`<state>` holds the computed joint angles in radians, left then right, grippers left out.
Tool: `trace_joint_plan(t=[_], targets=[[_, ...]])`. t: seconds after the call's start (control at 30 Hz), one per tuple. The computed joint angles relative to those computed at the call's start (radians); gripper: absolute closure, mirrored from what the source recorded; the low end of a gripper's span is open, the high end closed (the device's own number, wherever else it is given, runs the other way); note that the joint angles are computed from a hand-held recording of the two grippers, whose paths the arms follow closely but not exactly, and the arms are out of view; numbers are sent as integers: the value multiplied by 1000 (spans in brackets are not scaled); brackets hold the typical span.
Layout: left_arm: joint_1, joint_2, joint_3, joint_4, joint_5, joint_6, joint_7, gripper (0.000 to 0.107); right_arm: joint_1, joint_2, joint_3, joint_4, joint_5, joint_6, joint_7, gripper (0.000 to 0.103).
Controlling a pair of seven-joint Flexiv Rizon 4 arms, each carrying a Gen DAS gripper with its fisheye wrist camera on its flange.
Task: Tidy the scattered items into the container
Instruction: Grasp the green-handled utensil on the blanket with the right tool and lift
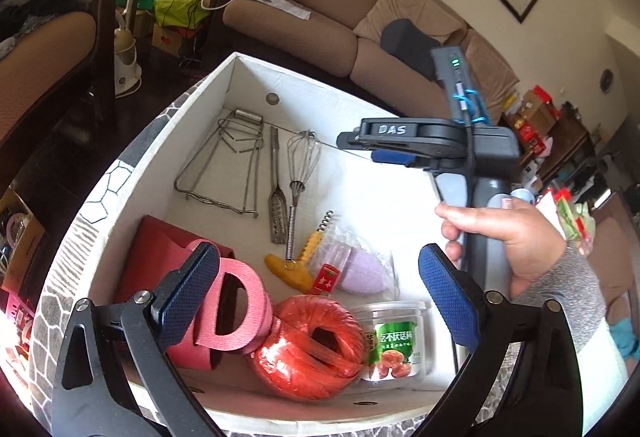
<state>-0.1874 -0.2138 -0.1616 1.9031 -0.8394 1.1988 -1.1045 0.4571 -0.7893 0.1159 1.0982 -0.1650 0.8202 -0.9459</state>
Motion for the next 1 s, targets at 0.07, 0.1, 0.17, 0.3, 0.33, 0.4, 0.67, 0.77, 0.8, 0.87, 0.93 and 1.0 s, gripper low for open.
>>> trace_joint_plan(t=[0.07,0.1,0.17,0.3,0.33,0.4,0.67,0.77,0.8,0.87,0.93,1.0], targets=[[-7,2,-18,-3,-24,-9,35,7,3,101,-27,134,-36,82,0,38],[-15,3,-22,-6,-21,-11,46,7,8,155,-51,211,-70,126,16,35],[-36,2,-25,-13,8,-5,54,7,12,252,-97,354,-148,205,68,22],[-71,-10,-45,-31,38,3,63,7,-8,380,-160,555,-299,260,212,22],[-80,-14,-49,-36,48,4,60,7,-23,401,-164,593,-320,260,241,22],[-103,-26,-40,-51,117,5,19,7,-59,421,-158,645,-331,256,289,22],[-133,-77,-42,-105,286,-14,-101,7,-166,370,-124,733,-310,329,378,36],[-131,-82,-48,-109,299,-9,-113,7,-175,318,-131,716,-295,331,394,50],[-133,-83,-46,-111,311,-7,-121,7,-175,300,-136,706,-294,329,399,51],[-137,-89,-37,-121,342,-10,-142,7,-173,270,-146,693,-295,333,406,53],[-138,-96,-33,-130,365,-15,-160,7,-174,246,-145,679,-291,325,394,63],[-139,-104,-29,-138,387,-20,-176,7,-138,238,-183,681,-352,302,397,66]])
